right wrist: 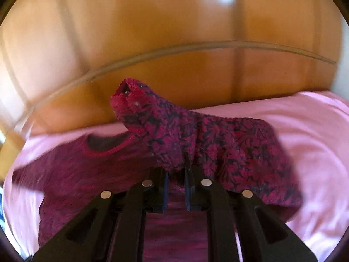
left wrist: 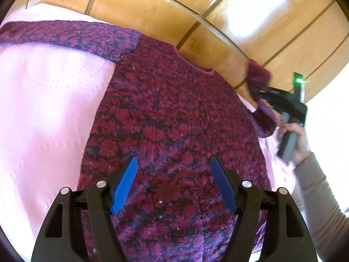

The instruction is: Fold small clothes

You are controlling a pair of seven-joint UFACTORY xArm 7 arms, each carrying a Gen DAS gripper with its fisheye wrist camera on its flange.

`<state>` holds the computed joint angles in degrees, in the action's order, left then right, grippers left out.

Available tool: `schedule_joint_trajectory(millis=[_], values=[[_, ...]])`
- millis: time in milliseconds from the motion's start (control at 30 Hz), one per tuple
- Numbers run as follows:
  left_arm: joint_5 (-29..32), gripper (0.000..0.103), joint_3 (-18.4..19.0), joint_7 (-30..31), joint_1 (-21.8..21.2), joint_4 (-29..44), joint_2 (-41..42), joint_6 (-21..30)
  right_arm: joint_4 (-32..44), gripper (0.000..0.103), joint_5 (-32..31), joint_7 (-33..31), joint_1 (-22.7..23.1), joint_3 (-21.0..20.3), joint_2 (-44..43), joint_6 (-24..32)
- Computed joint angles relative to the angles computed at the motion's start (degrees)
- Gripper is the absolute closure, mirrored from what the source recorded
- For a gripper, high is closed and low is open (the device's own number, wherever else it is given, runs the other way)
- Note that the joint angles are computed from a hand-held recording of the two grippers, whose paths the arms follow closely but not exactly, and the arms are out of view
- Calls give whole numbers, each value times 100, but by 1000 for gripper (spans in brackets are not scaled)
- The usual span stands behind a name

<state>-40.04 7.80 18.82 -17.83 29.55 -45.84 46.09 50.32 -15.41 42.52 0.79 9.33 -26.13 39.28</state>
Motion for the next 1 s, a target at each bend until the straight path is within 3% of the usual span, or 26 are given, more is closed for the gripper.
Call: schedule_joint_trajectory(millis=[133, 233, 300, 333, 400, 500, 667, 833, 1000], values=[[-211, 35, 182, 108, -77, 291, 352, 36, 591, 91, 54, 96, 443, 343, 1050, -119], [-503, 35, 224, 224, -153, 632, 747, 40, 1008, 81, 56, 44, 778, 315, 1733, -115], [-650, 35, 188, 298, -152, 824, 967, 37, 1279, 57, -88, 8, 942, 243, 2093, -143], [-755, 35, 170, 340, -179, 983, 1152, 32, 1280, 54, -83, -12, 1036, 197, 2119, -211], [-897, 35, 79, 400, -158, 1203, 1426, -1, 1257, 39, 144, -234, 1123, 33, 2052, -355], [-1158, 35, -59, 424, -133, 1618, 1952, 17, 771, 31, 555, -375, 1191, -101, 1421, -722], [-1381, 35, -485, 337, -18, 2405, 2921, -97, -523, 27, 1293, -579, 1087, -340, -325, -1177], [-1196, 35, -959, -136, 144, 3328, 3978, -204, -1550, 27, 1495, -323, 434, -420, -1999, -582], [-631, 35, -1334, -924, 292, 4021, 4765, -295, -2088, 41, 1454, -141, -171, -527, -2853, 35]])
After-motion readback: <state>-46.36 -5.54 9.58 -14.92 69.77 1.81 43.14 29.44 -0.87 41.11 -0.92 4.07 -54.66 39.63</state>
